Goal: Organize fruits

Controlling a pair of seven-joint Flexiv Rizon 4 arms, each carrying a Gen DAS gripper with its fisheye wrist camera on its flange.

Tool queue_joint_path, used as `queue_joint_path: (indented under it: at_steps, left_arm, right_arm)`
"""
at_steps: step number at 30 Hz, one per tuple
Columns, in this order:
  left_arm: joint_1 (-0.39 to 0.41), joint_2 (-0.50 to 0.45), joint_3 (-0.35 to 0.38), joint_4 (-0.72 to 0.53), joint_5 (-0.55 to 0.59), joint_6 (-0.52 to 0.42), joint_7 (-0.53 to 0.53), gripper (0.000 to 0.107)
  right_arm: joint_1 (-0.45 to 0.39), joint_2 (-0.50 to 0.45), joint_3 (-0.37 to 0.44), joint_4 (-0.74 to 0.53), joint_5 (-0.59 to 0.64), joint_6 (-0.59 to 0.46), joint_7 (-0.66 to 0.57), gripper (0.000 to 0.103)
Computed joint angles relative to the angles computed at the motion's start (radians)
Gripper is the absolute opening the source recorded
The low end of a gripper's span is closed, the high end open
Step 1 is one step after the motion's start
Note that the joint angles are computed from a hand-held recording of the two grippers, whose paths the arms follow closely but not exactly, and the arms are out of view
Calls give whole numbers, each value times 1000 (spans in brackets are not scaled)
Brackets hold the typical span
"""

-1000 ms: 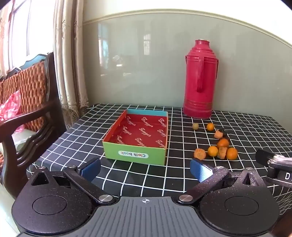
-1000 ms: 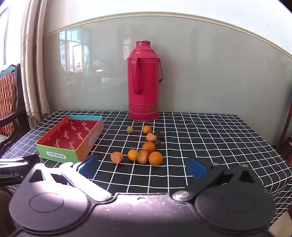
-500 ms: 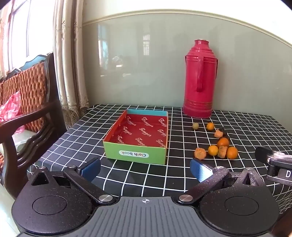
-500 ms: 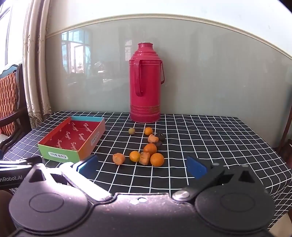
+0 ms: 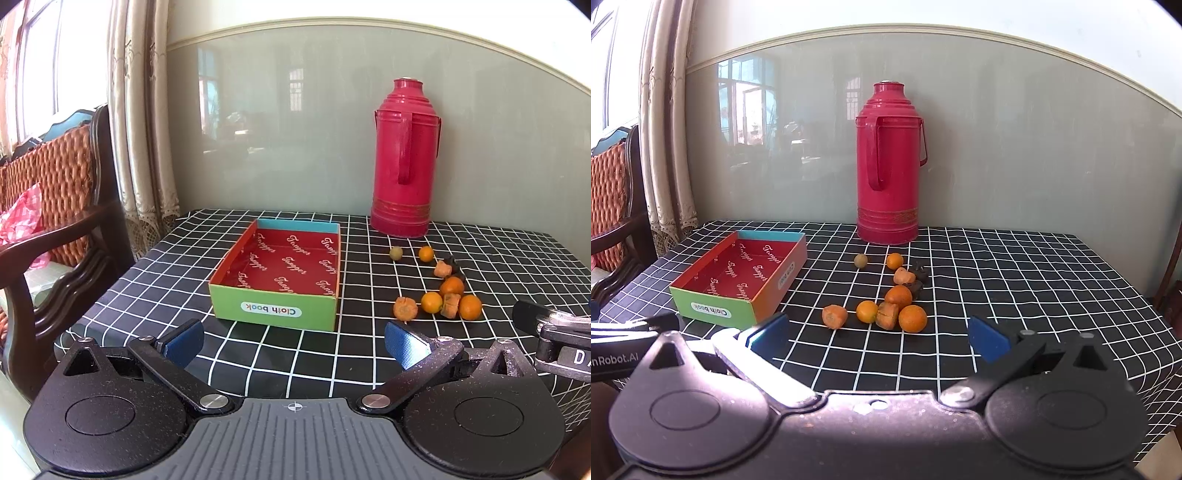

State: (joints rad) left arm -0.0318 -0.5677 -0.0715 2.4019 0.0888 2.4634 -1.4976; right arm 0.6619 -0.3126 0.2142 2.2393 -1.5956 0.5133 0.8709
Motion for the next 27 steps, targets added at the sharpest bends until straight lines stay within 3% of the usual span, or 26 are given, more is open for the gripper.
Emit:
queue_joint_path:
  at_steps: [27]
  left_arm:
    - [5,-2,0,-3,6,2,-7,103]
  right_arm:
    - [1,-5,-1,-4,-1,8,-9,97]
